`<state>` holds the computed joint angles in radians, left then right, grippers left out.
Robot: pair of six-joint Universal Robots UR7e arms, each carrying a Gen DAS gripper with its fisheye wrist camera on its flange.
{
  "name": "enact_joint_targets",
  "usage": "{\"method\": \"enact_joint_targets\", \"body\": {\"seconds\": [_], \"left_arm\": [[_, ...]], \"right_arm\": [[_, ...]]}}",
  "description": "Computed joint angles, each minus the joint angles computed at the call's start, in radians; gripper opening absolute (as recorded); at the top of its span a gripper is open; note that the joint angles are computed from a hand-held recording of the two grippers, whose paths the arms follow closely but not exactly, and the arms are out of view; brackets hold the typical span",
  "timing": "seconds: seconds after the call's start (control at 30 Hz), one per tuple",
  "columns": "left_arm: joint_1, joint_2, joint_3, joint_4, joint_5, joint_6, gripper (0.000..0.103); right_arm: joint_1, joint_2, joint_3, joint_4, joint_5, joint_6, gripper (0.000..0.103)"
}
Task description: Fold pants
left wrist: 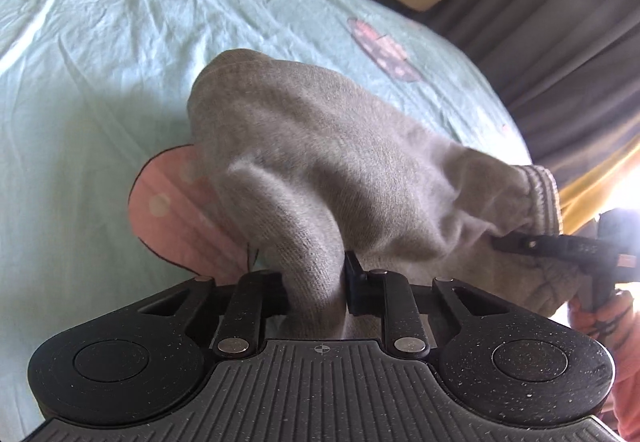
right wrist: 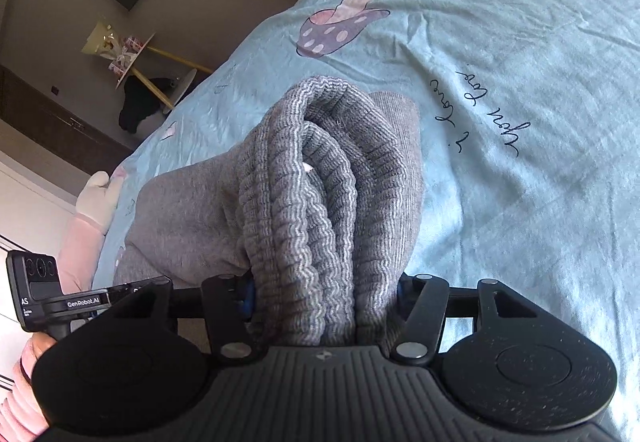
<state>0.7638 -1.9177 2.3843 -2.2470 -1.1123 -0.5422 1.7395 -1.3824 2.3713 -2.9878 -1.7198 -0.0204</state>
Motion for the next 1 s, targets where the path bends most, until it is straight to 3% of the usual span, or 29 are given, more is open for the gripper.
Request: {"method": "enact_joint_targets", "body": {"seconds": [0.03, 0.17, 0.27, 0.33, 0.4, 0.5, 0.57, 0.63, 0.77, 1.0], "left_arm": [[0.004, -0.001, 0.003, -0.001, 0.001, 0.010, 0.026], [0.043, 0.043, -0.002, 0.000, 0.001, 0.005, 0.055], [0.108, 0.062, 0.002, -0.063, -0.069, -0.006, 0.061], [0.140, 0.070, 0.010, -0.110, -0.104, -0.004, 0.058], [0.141, 0.063, 0.022, -0.133, -0.116, 0.002, 0.044], [0.071, 0.038, 0.037, -0.104, -0.055, -0.007, 0.027], [0.005, 0.023, 0.039, -0.061, 0.010, -0.024, 0.023], [-0.036, 0.015, 0.035, -0.032, 0.051, -0.044, 0.021], [-0.074, -0.005, 0.020, -0.020, 0.066, -0.068, 0.020], [-0.073, 0.076, -0.046, -0.099, 0.117, -0.025, 0.020]], "right_arm": [[-0.004, 0.003, -0.007, 0.015, 0.001, 0.008, 0.058], [-0.036, 0.014, -0.038, 0.089, 0.028, 0.024, 0.069], [-0.067, 0.012, -0.051, 0.135, 0.074, 0.015, 0.073], [-0.078, 0.014, -0.051, 0.136, 0.090, 0.018, 0.075], [-0.072, 0.016, -0.042, 0.110, 0.080, 0.026, 0.072], [-0.033, 0.021, -0.003, 0.005, 0.021, 0.019, 0.062], [0.000, 0.021, 0.020, -0.054, -0.009, 0.023, 0.057], [0.028, 0.017, 0.028, -0.082, -0.028, 0.029, 0.055], [0.076, 0.005, 0.012, -0.081, -0.041, 0.063, 0.053], [0.136, 0.060, -0.072, -0.116, -0.069, 0.081, 0.052]]}}
